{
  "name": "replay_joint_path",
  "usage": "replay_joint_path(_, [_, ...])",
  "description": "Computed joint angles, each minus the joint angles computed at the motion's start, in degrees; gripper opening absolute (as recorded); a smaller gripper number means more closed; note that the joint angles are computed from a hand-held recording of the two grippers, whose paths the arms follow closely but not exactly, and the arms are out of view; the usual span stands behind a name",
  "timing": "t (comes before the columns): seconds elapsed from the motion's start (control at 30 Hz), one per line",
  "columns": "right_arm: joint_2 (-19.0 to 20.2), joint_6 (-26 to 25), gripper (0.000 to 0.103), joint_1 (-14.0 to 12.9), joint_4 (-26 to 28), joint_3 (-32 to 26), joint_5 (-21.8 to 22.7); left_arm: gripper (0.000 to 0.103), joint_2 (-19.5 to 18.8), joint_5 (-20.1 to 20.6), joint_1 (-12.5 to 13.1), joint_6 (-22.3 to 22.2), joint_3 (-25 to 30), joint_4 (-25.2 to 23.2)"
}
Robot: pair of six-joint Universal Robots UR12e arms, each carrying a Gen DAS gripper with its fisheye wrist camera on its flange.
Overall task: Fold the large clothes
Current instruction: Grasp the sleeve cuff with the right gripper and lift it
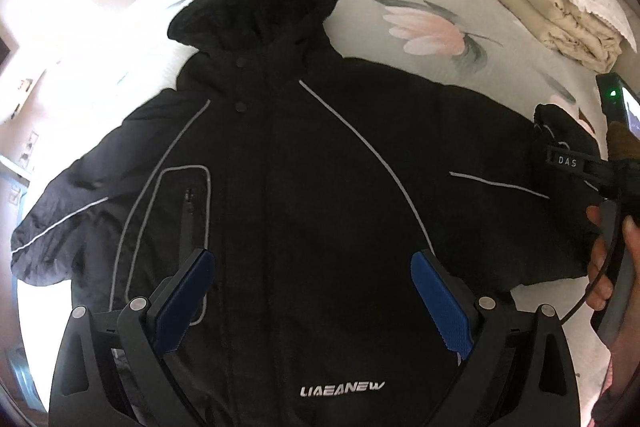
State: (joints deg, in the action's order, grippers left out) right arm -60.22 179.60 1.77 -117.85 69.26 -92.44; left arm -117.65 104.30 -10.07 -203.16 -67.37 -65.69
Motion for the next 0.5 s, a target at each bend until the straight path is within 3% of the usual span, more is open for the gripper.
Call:
replay_joint_path(0.1, [0.4, -0.3, 0.066, 0.0, -0.7, 0.7, -0.3, 0.093, -0.4, -1.6, 0.1, 0.1, 0.0, 0.5])
replay_joint_path(0.3, [-0.5, -3.4, 0.038, 1.0, -4.7, 2.8, -2.2, 0.084, -1.7, -4.6, 0.2, 0.4, 1.1, -1.3])
replay_joint_path(0.33, [-0.8, -3.8, 0.029, 0.9, -5.1, 2.9, -1.8, 0.084, -1.9, -4.2, 0.1, 0.7, 1.4, -1.3])
replay_joint_path(0.5, [-4.1, -6.0, 0.023, -0.1, -9.0, 5.1, -1.2, 0.084, -3.2, -2.8, -0.7, 4.3, 2.9, 0.4])
